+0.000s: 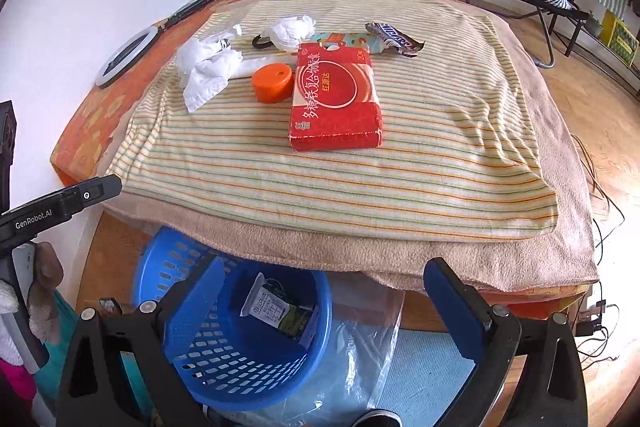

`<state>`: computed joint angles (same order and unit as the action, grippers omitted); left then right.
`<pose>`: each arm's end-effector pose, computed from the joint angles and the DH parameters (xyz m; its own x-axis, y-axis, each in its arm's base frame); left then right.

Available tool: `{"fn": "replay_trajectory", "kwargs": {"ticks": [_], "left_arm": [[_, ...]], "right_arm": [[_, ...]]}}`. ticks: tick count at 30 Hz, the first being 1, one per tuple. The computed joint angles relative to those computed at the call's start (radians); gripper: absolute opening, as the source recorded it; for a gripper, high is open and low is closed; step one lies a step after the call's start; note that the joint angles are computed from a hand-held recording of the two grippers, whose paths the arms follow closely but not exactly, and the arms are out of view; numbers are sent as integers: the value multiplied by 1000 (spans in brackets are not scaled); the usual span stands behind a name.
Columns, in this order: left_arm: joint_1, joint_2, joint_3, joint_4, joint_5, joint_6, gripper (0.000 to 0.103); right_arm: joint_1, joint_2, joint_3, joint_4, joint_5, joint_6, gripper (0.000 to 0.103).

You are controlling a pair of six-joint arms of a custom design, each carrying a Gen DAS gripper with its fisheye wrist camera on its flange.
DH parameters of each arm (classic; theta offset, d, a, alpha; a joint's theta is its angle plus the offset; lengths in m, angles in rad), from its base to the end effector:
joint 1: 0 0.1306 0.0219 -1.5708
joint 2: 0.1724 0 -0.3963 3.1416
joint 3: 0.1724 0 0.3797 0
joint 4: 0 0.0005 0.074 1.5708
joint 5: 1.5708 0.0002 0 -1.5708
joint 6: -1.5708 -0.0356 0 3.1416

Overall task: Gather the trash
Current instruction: 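Grasp the white plastic bag with the left tool while the right tool grasps the red box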

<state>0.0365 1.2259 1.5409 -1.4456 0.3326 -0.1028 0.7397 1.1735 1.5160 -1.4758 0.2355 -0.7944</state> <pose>0.3608 0.0010 0.5412 -0.8886 0.0646 -0.4542 0.1968 0.9480 -0.2501 0.2549 0.2207 0.5460 -0.8844 0.1322 -0.4477 0.0693 0.9856 0.1542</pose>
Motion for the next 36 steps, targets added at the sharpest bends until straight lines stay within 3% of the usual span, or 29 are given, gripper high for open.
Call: {"fn": "replay_trajectory", "kwargs": {"ticks": [8,18,27,36], "left_arm": [[1,97,116,-1,23,45,68],[-32,256,290,-11,10,71,68],[-49,418,452,-35,7,158,68],[-62,501,514,-22,-2,210,68]], "right_arm": [[-66,11,26,42,10,43,102],[-153,100,86,52,-44,148,103],[-216,190,135,46,-67,213,103],[-255,267,166,59,-111,241,103]]}}
